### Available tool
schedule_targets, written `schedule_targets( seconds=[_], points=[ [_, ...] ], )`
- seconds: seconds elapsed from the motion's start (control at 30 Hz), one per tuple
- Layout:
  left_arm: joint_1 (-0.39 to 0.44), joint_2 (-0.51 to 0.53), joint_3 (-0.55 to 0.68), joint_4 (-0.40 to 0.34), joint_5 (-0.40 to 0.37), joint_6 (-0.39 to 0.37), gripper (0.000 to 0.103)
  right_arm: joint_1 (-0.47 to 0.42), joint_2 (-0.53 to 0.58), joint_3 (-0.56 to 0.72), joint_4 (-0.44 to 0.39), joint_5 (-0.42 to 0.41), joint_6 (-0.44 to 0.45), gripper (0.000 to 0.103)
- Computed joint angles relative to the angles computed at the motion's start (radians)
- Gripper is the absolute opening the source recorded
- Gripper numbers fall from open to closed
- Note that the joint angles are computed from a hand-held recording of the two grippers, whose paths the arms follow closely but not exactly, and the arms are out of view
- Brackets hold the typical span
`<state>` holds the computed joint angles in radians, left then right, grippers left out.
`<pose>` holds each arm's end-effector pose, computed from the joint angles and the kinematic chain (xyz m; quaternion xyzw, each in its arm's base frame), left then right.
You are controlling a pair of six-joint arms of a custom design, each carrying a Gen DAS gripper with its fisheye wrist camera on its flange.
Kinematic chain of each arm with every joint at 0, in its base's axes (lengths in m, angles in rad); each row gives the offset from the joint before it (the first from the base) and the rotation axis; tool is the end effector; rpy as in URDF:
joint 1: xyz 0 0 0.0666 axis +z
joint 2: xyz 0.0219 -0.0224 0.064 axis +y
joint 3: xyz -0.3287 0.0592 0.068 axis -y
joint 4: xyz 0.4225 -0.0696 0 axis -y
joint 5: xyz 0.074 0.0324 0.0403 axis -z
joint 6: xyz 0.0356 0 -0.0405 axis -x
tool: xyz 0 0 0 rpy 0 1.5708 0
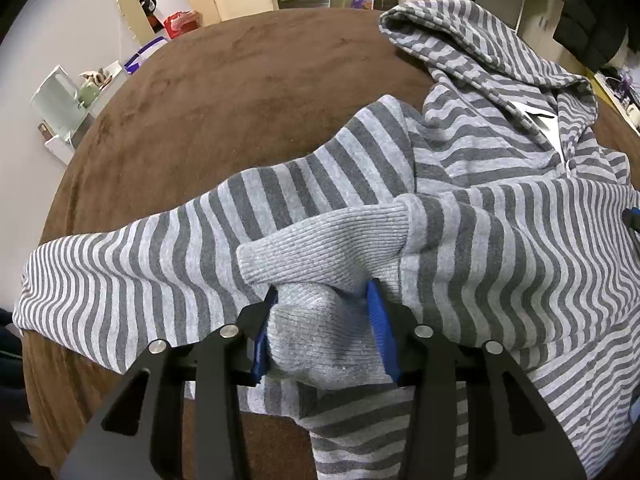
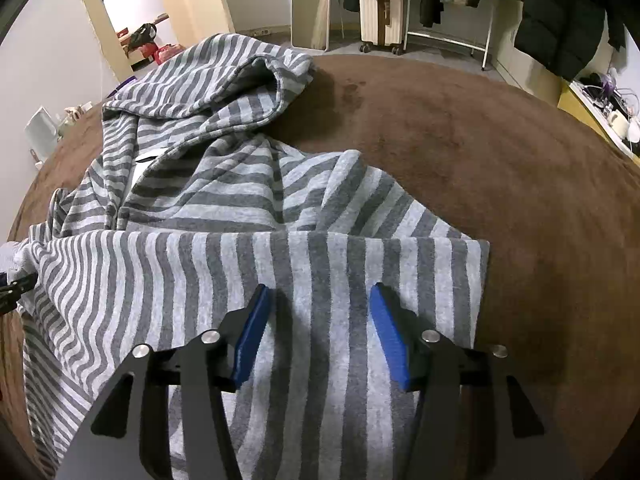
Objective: Fold large clothes
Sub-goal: 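Move the left tool to the other sleeve cuff and close on it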
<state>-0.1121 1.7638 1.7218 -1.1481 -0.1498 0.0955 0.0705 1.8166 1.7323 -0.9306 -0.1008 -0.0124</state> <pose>0.6109 -0.0638 0.3210 -0.0060 0.9793 0.0535 0.1953 0.6446 0.0487 0.3042 -0.0417 0.9596 0.0598 0.2718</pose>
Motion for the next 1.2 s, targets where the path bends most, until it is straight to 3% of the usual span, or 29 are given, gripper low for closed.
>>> schedule_targets(
  seconds=[0.07,0.17,0.4,0.47,0.57,0.67,0.93,1.03,1.2],
  points=[
    [0.003,-0.001,0.006,-0.019,-0.006,0.002,0.059,0.005,-0.004,0.009,-0.015,-0.002,-0.008,0.064],
    [0.007,-0.029,-0.015,-0.043,-0.048,-0.007,0.071,0.016,-0.031,-0.001,-0.017,-0.016,-0.021,0.067],
    [0.057,-0.127,-0.121,-0.068,-0.077,0.017,0.073,0.066,-0.108,-0.038,-0.027,-0.039,-0.016,0.074],
    [0.075,-0.17,-0.162,-0.048,-0.099,0.024,0.076,0.089,-0.129,-0.048,-0.02,-0.049,-0.019,0.076],
    [0.116,-0.252,-0.228,0.013,-0.113,0.04,0.094,0.123,-0.142,-0.048,-0.005,-0.064,-0.024,0.078],
    [0.173,-0.316,-0.273,0.069,-0.135,0.045,0.097,0.16,-0.152,-0.052,0.012,-0.078,-0.041,0.078],
    [0.395,-0.418,-0.371,0.171,-0.028,0.226,0.097,0.264,-0.151,-0.062,0.023,-0.088,-0.073,0.078],
    [0.458,-0.406,-0.385,0.193,-0.012,0.243,0.097,0.302,-0.145,-0.061,0.01,-0.08,-0.067,0.078],
    [0.526,-0.396,-0.433,0.278,0.078,0.278,0.095,0.345,-0.124,-0.05,-0.006,-0.072,-0.064,0.078]
  ],
)
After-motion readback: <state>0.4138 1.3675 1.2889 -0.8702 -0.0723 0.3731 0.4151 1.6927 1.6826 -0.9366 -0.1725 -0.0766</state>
